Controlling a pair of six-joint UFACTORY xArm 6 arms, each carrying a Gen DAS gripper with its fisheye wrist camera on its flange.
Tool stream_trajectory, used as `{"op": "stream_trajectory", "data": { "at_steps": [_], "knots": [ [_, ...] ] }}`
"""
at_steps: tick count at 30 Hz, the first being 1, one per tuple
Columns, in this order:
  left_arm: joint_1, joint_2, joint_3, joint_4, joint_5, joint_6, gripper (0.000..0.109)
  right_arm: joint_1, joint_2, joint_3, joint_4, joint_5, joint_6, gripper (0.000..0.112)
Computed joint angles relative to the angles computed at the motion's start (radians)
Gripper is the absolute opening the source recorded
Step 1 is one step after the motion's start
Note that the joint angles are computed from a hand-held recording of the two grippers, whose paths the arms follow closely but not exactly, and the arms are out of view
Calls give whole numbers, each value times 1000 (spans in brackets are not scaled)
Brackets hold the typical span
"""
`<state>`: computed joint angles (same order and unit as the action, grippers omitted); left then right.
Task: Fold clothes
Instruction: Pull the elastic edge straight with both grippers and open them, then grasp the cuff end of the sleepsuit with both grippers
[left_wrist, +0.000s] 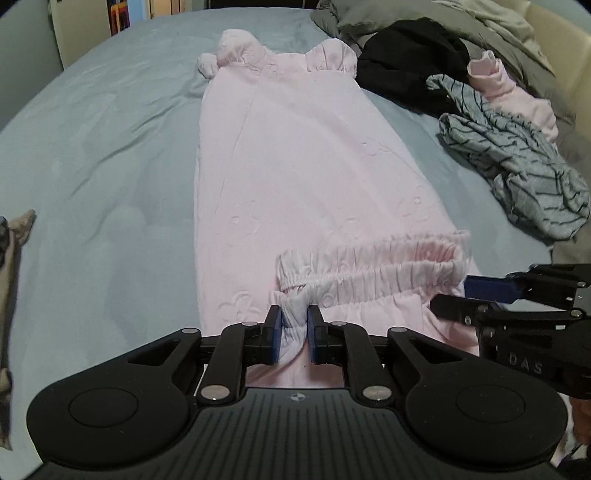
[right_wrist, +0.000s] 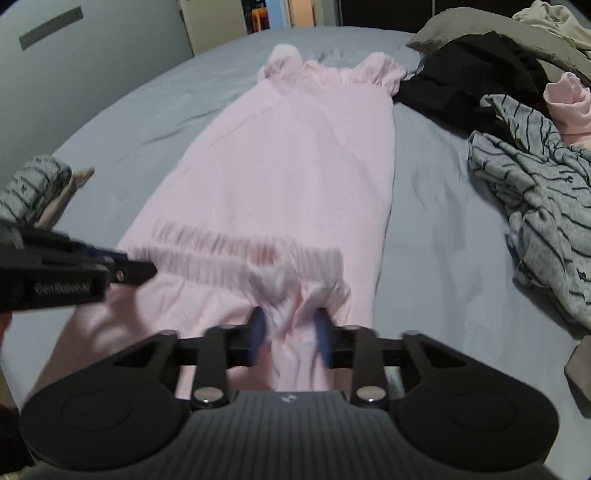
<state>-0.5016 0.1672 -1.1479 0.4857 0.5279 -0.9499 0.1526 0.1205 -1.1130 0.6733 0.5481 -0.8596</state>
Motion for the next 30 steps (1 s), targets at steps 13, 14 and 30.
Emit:
{"op": "stream_trajectory", "data": {
  "at_steps": [13, 14, 30],
  "knots": [
    [-19, -308, 294, -124, -63, 111, 32, -159, -224, 92, 42, 262, -130, 53],
    [-27, -337, 328, -154, -80, 130, 34, -178, -243, 104, 41, 299, -141, 53],
    [-115, -417, 498, -367, -166, 273, 42, -223, -373, 270, -41, 397, -152, 56]
  ]
}}
